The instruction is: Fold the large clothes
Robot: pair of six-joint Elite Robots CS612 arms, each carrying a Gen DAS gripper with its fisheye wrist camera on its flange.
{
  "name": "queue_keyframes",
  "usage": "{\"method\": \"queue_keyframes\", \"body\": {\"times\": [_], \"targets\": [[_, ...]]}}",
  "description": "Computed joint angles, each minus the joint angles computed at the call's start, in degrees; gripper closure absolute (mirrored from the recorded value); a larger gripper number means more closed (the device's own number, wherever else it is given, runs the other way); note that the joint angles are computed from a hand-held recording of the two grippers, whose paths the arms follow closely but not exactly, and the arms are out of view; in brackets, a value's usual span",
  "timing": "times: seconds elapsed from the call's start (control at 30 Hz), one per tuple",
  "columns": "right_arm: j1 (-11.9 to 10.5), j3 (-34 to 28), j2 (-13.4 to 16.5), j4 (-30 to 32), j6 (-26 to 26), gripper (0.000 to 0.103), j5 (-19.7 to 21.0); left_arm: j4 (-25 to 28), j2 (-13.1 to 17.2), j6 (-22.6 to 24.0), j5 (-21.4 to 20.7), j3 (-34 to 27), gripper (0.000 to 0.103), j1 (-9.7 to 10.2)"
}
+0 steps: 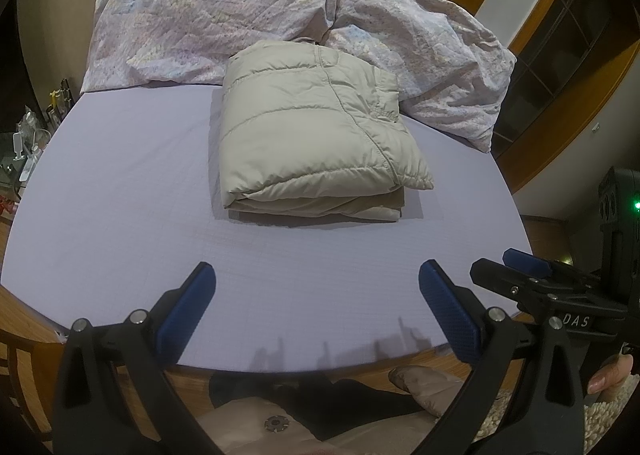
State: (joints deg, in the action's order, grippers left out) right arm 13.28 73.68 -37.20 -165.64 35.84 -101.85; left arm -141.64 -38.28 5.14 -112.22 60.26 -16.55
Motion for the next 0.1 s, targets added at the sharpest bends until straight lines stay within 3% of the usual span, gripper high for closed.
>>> {"method": "queue_keyframes", "body": {"times": [0.1], "targets": [[-0.03,0.07,-0.04,0.0,-0.05,0.005,0.07,0.01,-0.04,0.01,0.04,0.06,0.002,-0.05]]}}
